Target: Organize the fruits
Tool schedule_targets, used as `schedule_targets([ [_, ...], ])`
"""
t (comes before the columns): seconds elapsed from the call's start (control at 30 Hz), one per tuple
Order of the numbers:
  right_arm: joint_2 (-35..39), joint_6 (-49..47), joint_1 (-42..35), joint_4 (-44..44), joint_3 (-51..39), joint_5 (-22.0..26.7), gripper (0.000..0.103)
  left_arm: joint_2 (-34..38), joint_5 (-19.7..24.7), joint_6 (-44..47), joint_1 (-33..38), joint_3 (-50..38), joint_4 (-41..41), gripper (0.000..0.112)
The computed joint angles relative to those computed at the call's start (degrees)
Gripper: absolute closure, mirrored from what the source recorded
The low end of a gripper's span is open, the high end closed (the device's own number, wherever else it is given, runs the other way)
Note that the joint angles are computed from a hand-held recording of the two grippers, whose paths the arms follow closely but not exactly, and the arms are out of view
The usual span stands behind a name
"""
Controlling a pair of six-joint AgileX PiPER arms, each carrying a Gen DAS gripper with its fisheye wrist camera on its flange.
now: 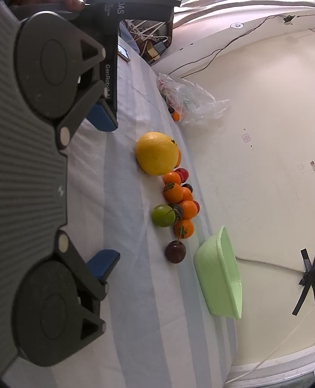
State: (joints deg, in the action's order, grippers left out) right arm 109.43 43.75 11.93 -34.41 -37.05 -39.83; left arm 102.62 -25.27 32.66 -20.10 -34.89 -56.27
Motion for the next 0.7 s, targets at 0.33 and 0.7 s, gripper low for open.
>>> schedule_targets([
  [0.33, 0.1, -0.4, 0.3, 0.6, 0.1, -0.1, 0.000, -0.1, -4.6, -2.3, -2.9, 1.8, 0.1, 0.009],
  [0.7, -0.1, -1.6, 0.8, 1.4, -0.2, 1.1, 0.000, -0.2, -4.6, -4.7, -2.0, 2.5, 3.2, 0.009],
])
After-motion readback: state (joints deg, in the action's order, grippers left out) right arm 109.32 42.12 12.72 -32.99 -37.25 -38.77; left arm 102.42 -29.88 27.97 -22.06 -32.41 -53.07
